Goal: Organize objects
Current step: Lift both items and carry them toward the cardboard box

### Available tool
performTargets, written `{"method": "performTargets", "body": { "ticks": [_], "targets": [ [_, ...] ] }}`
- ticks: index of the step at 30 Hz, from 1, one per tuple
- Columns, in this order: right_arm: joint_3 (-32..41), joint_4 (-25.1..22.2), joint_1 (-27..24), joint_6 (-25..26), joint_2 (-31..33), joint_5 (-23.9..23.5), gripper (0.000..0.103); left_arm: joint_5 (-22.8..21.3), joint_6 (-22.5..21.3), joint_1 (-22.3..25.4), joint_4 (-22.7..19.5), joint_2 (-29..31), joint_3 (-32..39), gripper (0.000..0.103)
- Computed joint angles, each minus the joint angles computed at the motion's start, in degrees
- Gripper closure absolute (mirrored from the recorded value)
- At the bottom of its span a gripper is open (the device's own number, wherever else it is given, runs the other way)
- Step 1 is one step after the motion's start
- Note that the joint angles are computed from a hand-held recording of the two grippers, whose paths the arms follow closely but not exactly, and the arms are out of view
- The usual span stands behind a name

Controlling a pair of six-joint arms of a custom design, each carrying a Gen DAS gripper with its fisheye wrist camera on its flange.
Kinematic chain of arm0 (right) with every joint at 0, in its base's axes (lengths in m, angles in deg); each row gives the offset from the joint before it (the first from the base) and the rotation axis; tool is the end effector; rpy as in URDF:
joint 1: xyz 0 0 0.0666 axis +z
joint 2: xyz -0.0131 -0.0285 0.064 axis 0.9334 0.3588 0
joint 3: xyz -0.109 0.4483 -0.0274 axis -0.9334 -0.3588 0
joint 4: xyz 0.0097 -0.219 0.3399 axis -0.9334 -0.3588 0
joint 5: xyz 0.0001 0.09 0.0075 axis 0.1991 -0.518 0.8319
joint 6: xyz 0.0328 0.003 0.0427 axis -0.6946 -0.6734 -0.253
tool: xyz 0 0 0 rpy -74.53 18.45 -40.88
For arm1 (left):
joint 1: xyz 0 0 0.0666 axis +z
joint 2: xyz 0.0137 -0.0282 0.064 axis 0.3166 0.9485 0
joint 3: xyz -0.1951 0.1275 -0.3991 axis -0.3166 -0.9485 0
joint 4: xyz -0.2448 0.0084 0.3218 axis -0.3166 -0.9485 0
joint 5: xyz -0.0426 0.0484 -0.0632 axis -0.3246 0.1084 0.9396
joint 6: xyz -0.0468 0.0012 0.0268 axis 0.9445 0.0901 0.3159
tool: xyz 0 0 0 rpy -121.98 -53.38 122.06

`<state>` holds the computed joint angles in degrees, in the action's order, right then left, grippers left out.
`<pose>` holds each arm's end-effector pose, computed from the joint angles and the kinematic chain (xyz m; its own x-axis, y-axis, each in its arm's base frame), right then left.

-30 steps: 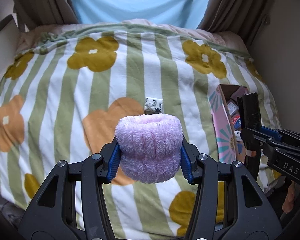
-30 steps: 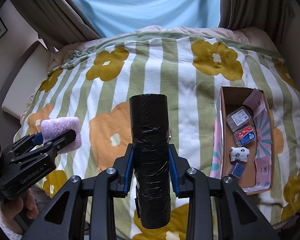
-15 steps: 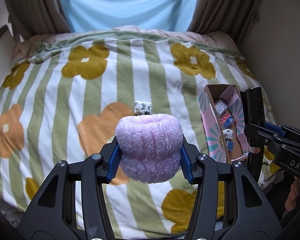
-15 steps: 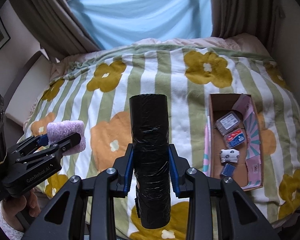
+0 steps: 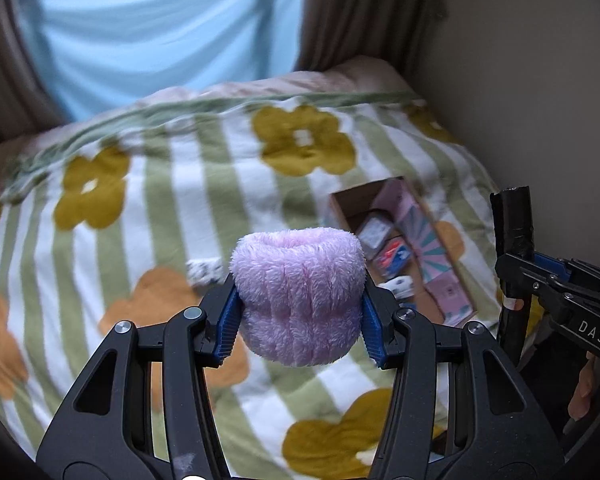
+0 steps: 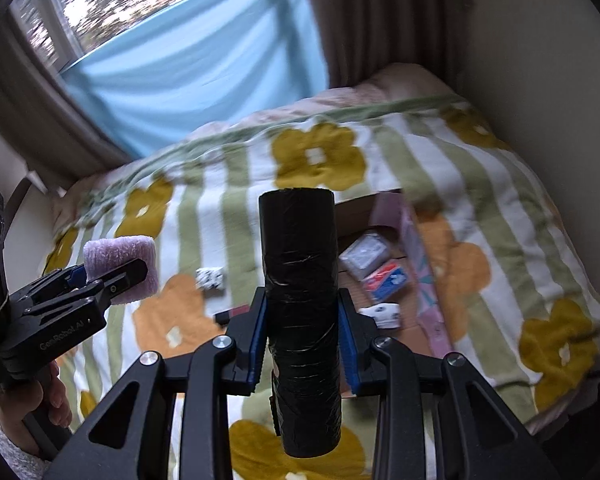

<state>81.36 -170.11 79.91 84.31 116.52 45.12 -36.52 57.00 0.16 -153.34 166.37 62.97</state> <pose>0.6096 0.1284 0.6178 -0.8024 -0.2549 -0.5396 -0.4199 0.8837 0.2068 0.5474 -0.1724 0.6346 -0.7648 -0.3001 -0.5701 -0.2783 0.9520 -0.1276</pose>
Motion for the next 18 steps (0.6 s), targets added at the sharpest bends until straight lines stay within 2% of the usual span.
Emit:
{"method": "performTargets", "body": {
  "ticks": [6, 13, 18],
  "targets": [
    [1.77, -0.53, -2.36, -2.82, 2.93, 1.25, 0.074, 4.98, -4.40, -0.20, -1.18, 8.87, 10.85, 0.056],
    [0.84, -0.02, -3.75, -6.99, 6.39, 0.51, 0.074, 9.38, -8.50, -0.02, -5.82, 20.61, 24.65, 0.056],
    [-0.56, 1.03, -4.06, -9.34, 9.02, 0.87, 0.074, 13.22, -9.77, 0.58, -10.00, 29.16, 33.97, 0.056]
  ]
}}
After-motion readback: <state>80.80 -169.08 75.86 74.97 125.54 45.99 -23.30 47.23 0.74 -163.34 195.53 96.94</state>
